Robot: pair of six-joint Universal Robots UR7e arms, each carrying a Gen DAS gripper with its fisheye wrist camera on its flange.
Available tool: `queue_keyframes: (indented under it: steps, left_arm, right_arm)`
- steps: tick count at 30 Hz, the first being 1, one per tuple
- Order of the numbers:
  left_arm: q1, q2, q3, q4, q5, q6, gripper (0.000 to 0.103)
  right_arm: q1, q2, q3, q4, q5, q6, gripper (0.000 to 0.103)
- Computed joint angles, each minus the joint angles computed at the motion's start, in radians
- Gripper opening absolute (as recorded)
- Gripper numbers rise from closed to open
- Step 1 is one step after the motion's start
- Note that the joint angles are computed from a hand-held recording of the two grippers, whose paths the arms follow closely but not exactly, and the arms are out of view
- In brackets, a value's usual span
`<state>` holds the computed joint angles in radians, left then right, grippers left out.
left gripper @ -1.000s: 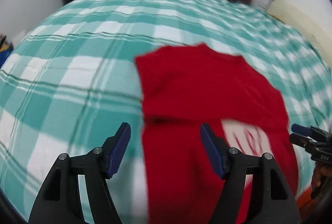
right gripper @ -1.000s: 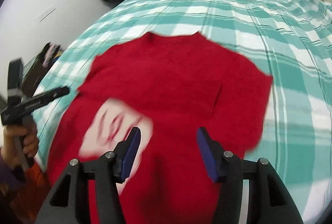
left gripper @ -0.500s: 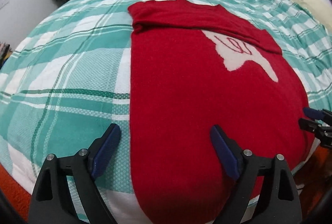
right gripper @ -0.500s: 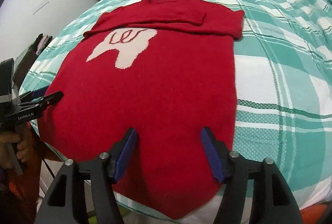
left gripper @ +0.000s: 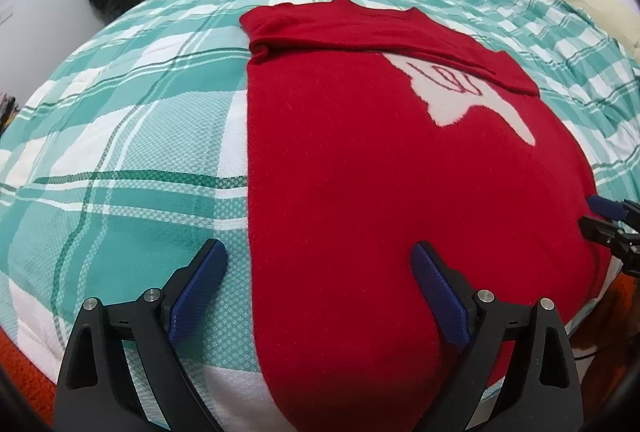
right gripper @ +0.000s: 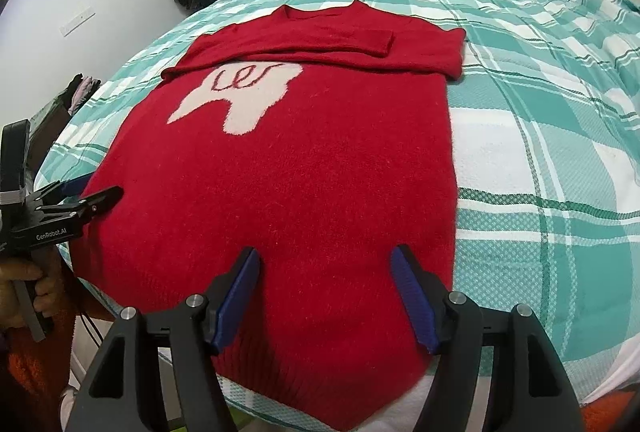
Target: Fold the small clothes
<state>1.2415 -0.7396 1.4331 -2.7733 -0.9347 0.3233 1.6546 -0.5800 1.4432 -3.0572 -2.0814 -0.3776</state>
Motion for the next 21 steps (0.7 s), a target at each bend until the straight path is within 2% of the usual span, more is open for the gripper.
queue_keyframes:
  steps: [21]
  left_arm:
    - [0.0, 0.002, 0.002, -0.002, 0.006, 0.005, 0.096]
  right_arm:
    - [0.002, 0.011, 0.001, -0.028, -0.004, -0.03, 0.073]
